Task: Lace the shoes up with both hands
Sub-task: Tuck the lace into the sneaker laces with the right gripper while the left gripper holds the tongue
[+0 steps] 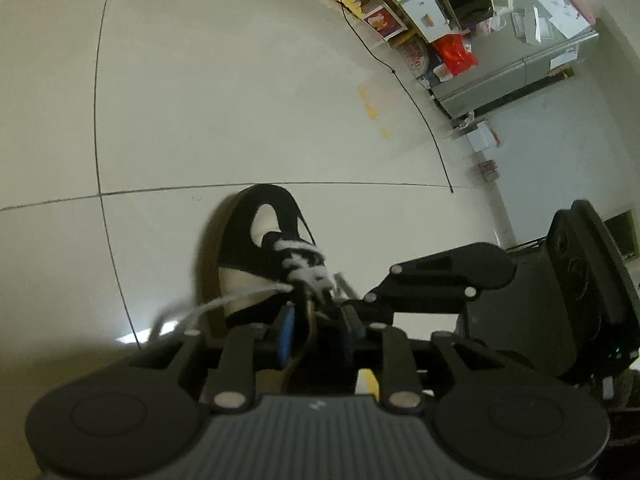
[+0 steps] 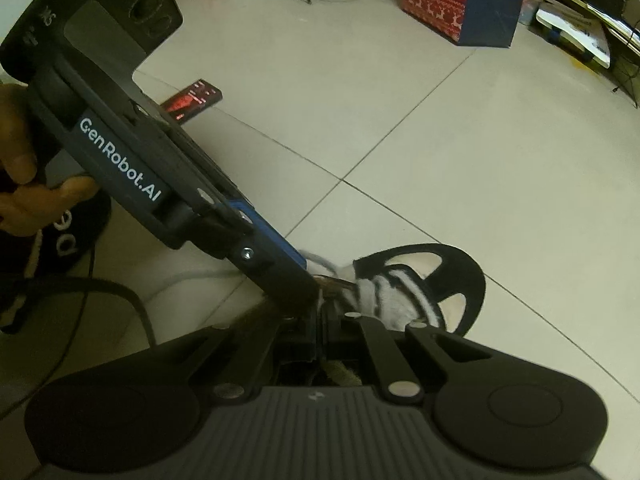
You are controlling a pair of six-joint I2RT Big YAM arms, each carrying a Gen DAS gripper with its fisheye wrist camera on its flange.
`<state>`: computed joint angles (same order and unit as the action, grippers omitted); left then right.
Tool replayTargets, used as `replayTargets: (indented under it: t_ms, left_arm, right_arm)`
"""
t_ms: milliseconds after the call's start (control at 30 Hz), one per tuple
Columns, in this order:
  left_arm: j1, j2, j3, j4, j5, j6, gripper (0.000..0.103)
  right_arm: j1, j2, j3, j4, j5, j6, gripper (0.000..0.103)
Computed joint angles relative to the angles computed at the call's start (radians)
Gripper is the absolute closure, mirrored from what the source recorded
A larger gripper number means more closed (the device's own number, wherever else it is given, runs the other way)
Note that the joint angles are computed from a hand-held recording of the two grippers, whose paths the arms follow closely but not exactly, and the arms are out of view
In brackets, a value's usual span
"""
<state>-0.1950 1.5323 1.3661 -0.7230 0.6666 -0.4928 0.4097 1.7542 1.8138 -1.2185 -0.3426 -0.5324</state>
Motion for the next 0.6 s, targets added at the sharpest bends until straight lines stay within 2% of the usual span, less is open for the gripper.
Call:
replayTargets:
  t_ms: [133,267,433,533,600]
  left_arm:
    - [0.007,0.007,-0.004,0.020,0.008,-0.050,0.077]
    - [0.022,0.000,-0.039,0.107,0.030,-0.193,0.072]
    - [0.022,0.012,-0.063,0.168,0.017,-0.348,0.073]
    - [0.015,0.016,-0.083,0.208,0.009,-0.441,0.086]
    - [0.008,0.014,-0.091,0.222,-0.008,-0.470,0.093]
  right_arm:
    - [0.005,-0.002,-0.018,0.042,0.019,0.020,0.100]
    - [0.008,-0.015,-0.040,0.071,0.016,0.025,0.100]
    - [0.002,-0.021,-0.057,0.089,-0.006,0.069,0.100]
    - [-0.001,-0.020,-0.053,0.084,-0.008,0.073,0.100]
    - [0.000,-0.024,-0.056,0.085,-0.006,0.079,0.099]
